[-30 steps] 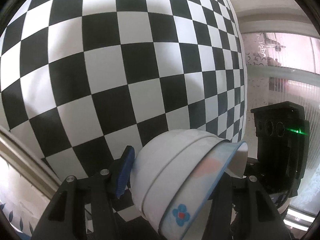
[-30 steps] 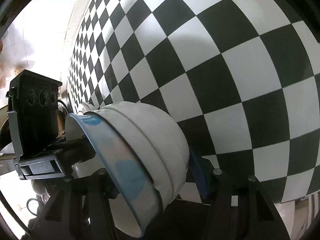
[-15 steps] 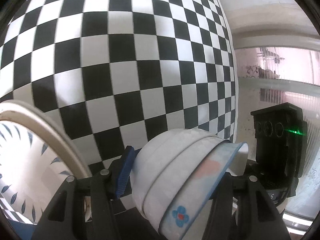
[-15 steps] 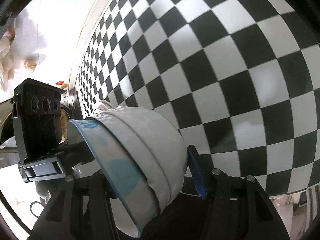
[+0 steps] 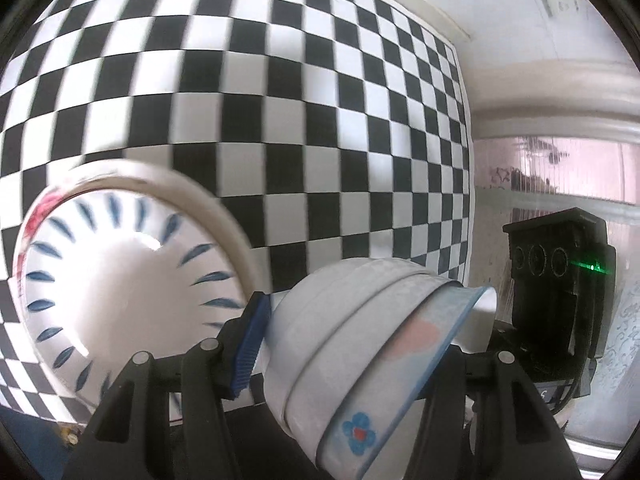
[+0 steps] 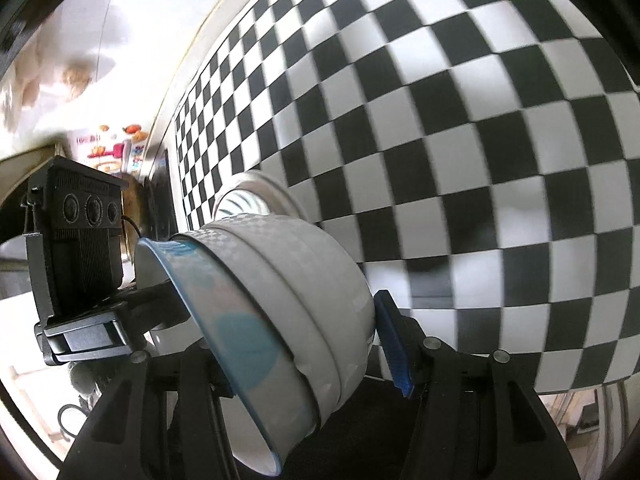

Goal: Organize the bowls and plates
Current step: 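Carry the bowl stack over the plate stack with both tools, then lower the bowl stack onto the blue-leaf plate and open both tools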

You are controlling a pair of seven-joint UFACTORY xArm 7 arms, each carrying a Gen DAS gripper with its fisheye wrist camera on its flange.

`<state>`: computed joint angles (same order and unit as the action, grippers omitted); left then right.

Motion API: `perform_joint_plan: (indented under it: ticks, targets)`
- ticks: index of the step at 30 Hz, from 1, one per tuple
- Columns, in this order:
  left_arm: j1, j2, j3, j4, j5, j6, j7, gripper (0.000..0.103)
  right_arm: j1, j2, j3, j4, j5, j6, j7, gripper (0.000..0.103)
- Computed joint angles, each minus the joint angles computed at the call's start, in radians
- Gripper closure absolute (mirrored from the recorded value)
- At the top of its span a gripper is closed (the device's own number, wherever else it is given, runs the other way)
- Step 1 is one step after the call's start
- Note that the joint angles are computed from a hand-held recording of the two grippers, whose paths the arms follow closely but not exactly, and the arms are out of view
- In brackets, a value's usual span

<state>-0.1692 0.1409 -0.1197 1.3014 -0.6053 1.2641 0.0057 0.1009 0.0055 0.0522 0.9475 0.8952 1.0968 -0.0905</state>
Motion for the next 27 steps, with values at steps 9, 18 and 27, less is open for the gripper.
perform_joint_plan:
  ticks: [9,18,27]
  targets:
    - [0.064,-0.095,0.058,-0.121,-0.005,-0.009,0.022,0.050,0.069,0.129,0.072,0.147,-0.014,-0.020,0.033,0.046]
    - [0.115,-0.110,0.093,-0.186,-0.020,-0.019,0.043,0.050,0.109,0.275,0.130,0.290,-0.062,-0.026,0.062,0.046]
    - [0.145,-0.087,0.100,-0.209,-0.028,-0.034,0.053,0.049,0.148,0.409,0.170,0.428,-0.156,-0.038,0.143,0.046]
